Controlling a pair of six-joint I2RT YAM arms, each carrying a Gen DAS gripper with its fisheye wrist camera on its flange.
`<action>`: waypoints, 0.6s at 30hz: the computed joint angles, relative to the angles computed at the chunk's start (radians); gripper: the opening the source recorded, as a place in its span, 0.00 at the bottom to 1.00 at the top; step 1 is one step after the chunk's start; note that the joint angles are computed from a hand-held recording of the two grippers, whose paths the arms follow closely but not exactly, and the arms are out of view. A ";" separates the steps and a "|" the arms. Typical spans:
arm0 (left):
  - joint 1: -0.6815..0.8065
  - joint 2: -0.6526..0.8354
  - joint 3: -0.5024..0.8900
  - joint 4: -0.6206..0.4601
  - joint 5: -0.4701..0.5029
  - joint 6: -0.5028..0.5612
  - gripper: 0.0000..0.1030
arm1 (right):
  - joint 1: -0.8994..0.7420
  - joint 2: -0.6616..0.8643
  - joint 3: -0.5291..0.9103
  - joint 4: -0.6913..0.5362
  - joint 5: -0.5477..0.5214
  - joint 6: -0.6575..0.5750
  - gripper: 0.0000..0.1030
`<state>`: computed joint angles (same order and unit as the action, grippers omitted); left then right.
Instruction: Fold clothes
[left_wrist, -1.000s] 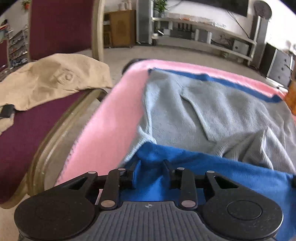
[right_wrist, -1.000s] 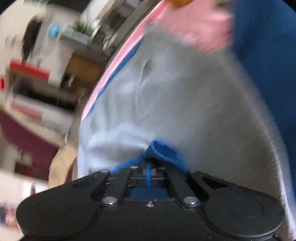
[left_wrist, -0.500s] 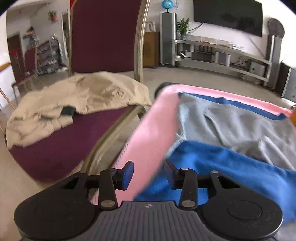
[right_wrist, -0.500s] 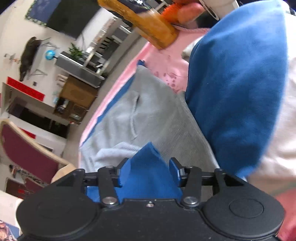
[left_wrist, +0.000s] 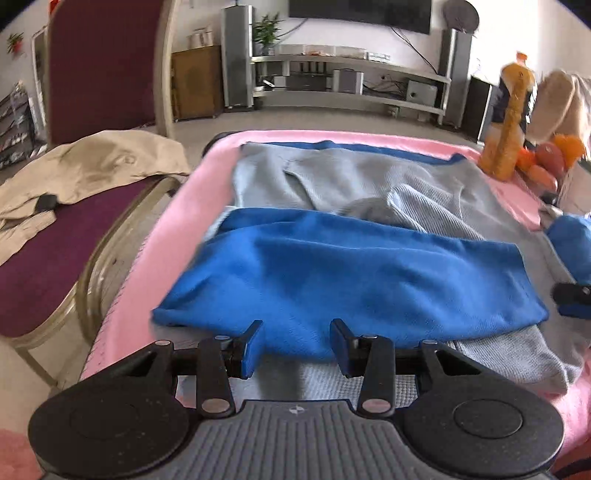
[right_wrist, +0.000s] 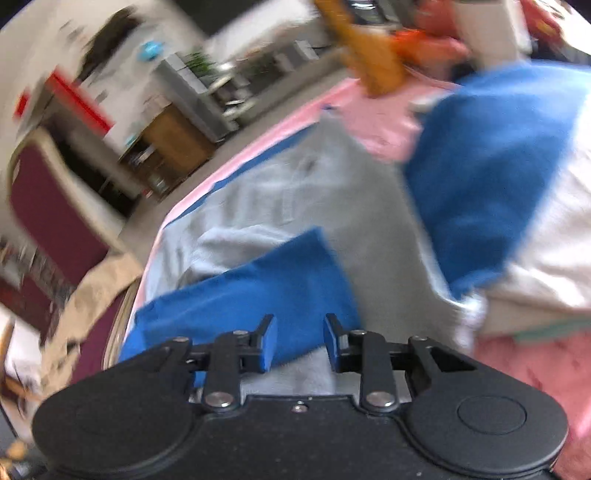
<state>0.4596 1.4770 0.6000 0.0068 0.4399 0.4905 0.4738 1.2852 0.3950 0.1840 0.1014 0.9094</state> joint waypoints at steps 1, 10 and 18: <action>-0.018 0.015 -0.006 0.031 -0.016 -0.013 0.40 | 0.001 0.033 0.007 0.036 -0.028 -0.021 0.27; -0.075 0.056 -0.058 0.125 -0.121 0.105 0.45 | -0.132 0.217 -0.030 0.251 -0.283 0.115 0.18; -0.012 -0.101 -0.120 0.111 -0.144 0.104 0.45 | -0.174 -0.102 -0.128 -0.023 -0.140 0.232 0.42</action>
<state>0.4479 1.3760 0.4803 0.1177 0.2955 0.5949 0.2993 1.1834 0.2667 0.1614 -0.0391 1.1410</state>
